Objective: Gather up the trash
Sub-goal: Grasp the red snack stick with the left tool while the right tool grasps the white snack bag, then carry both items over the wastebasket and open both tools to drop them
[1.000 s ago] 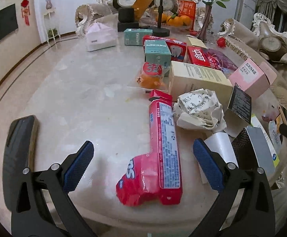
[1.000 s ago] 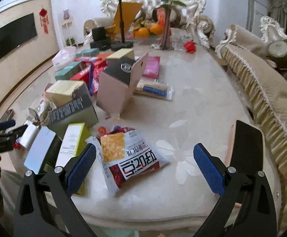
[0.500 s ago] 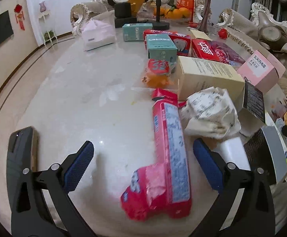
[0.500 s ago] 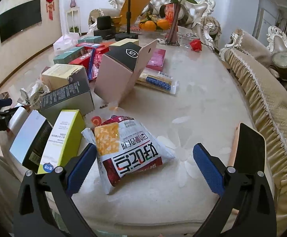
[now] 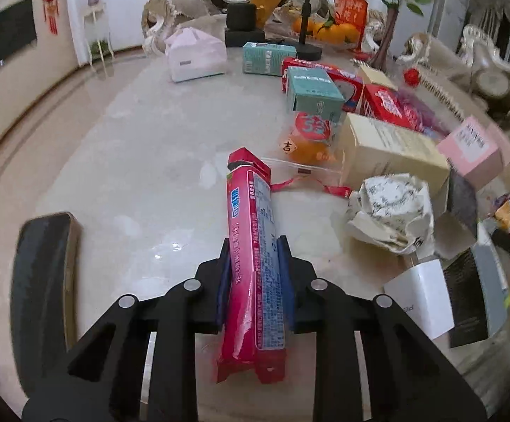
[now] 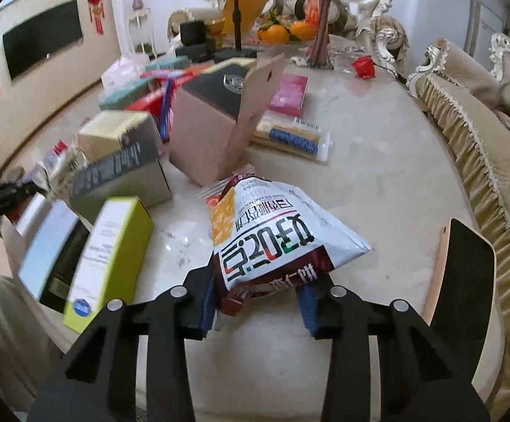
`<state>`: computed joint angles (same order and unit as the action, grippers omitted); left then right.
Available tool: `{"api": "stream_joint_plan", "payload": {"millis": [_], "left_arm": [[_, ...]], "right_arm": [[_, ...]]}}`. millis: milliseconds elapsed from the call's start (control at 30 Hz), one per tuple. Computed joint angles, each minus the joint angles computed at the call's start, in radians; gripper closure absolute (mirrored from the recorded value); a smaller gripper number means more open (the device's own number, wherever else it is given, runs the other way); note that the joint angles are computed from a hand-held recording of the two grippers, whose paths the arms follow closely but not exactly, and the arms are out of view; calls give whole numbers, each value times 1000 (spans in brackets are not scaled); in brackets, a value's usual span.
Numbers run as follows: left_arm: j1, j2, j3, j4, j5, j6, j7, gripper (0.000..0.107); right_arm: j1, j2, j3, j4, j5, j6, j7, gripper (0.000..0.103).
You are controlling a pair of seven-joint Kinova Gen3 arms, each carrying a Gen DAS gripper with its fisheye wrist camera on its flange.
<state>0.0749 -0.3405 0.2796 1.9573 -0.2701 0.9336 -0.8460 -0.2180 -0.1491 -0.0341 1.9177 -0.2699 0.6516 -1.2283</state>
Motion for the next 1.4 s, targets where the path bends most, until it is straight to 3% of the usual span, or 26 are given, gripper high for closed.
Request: {"api": "stream_joint_plan", "payload": {"millis": [133,267,400,533,600,733,900,1033,1167,1200,1267,1300,1400], "left_arm": [[-6,-41,6,4,-3,18,4,83],[19,-155,-23,-5,49,32,-49,83],[49,-282,8,-30,116,80,-130,83],[59,-375,63,-31,240,145,-191,83],[109,-389,80,-6,317,160,-179,83],[167,-314,156,71,442,135,-187,82],[151,-112,291,189,494,-4,-187,82],[189,38,291,249,463,-98,-149,82],[244,111,243,290,479,-169,-158,82],[262,118,217,300,498,-186,-173,79],[307,129,146,335,555,-232,-215,43],[329,119,110,355,583,-257,-229,19],[324,68,114,400,576,-328,-191,18]], "right_arm": [[-4,-39,17,5,-36,-2,23,67],[-24,-104,78,10,-121,22,79,67],[-58,-244,150,56,-208,98,157,67],[-83,-381,187,125,-221,217,130,67],[-82,-429,184,161,-219,282,96,67],[-76,-406,124,239,-195,341,43,67],[-60,-220,-37,338,-132,223,-41,67],[-84,-78,-126,364,-55,132,-145,67],[-132,-7,-101,366,-61,97,-129,65],[-139,3,-95,359,-49,97,-134,58],[-122,-12,-139,365,7,76,-192,47],[-115,-31,-152,372,25,71,-213,41],[-144,-84,-116,405,25,64,-206,39]]}}
